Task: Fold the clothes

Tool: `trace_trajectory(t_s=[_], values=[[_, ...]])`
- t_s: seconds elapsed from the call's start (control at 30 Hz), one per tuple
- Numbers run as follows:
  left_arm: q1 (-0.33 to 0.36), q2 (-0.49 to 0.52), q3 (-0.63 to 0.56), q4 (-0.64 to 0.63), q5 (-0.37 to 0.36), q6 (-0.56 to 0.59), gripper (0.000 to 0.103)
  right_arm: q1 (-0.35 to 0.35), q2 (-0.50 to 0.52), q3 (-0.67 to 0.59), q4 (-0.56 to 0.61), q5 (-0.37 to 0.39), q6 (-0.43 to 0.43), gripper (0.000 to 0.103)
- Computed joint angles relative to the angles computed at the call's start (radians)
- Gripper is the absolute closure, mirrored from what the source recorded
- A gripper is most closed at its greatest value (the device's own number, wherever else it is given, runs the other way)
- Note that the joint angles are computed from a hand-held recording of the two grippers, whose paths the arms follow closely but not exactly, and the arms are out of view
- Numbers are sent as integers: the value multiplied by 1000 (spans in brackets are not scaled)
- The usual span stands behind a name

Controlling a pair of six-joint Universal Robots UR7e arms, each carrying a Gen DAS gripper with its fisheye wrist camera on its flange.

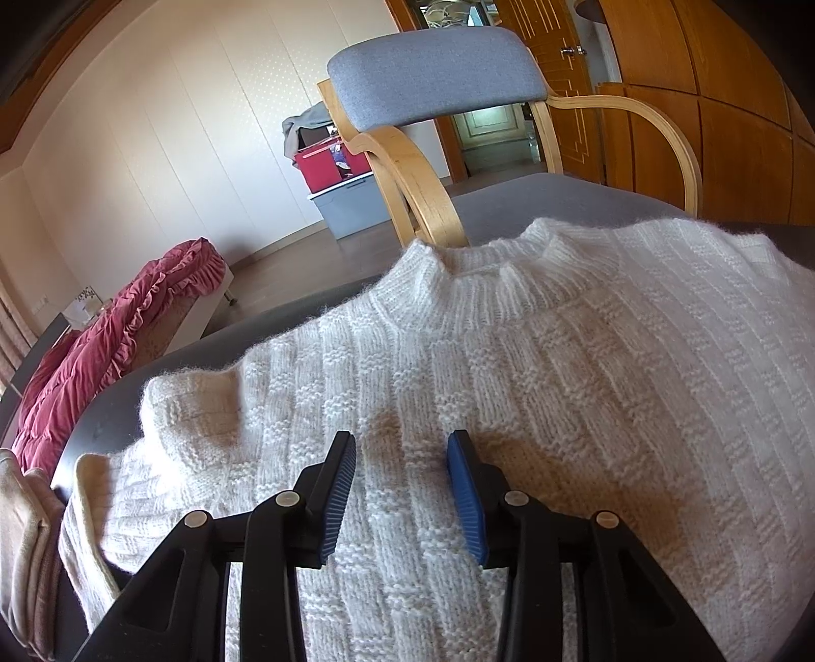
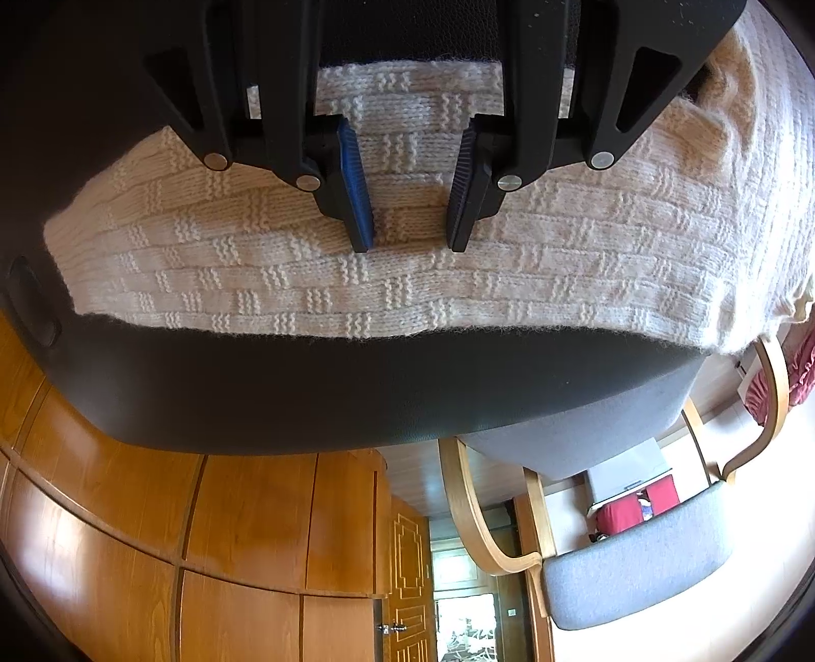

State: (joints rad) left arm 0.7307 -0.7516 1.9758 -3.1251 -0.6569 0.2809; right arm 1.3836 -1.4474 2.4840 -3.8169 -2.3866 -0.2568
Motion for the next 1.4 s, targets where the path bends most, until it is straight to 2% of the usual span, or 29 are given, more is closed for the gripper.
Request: trace_trajectory(t_s=[0.3, 0.4, 0.5, 0.57, 0.67, 0.83, 0.97, 1.1, 1.13, 1.3, 1.4], values=[[1, 1, -1, -3, -1, 3, 65, 15, -18, 0, 51, -1, 13, 62], [2, 0, 0, -2, -3, 2, 64, 18, -37, 10, 54, 13, -9, 61], [4, -2, -2, 2, -6, -2, 64, 5, -74, 41, -10, 15, -41, 61], [5, -3, -3, 4, -9, -5, 63, -33, -145, 67, -4, 14, -24, 61], [6, -3, -3, 5, -11, -8, 63, -154, -328, 119, 99, 85, 70, 53], [6, -2, -4, 4, -10, -6, 62, -448, -664, 197, 317, 316, 165, 47], [6, 1, -6, 2, -6, -3, 62, -642, -837, 228, 433, 459, 193, 47], [6, 1, -7, 2, -6, -5, 61, -841, -971, 219, 597, 661, 223, 45], [6, 1, -6, 2, -5, -6, 61, -840, -965, 219, 580, 666, 219, 40], [6, 0, -6, 1, -5, -9, 60, -659, -785, 192, 431, 452, 197, 27], [6, -1, -6, 4, -6, -13, 59, -560, -683, 167, 361, 320, 174, 27]])
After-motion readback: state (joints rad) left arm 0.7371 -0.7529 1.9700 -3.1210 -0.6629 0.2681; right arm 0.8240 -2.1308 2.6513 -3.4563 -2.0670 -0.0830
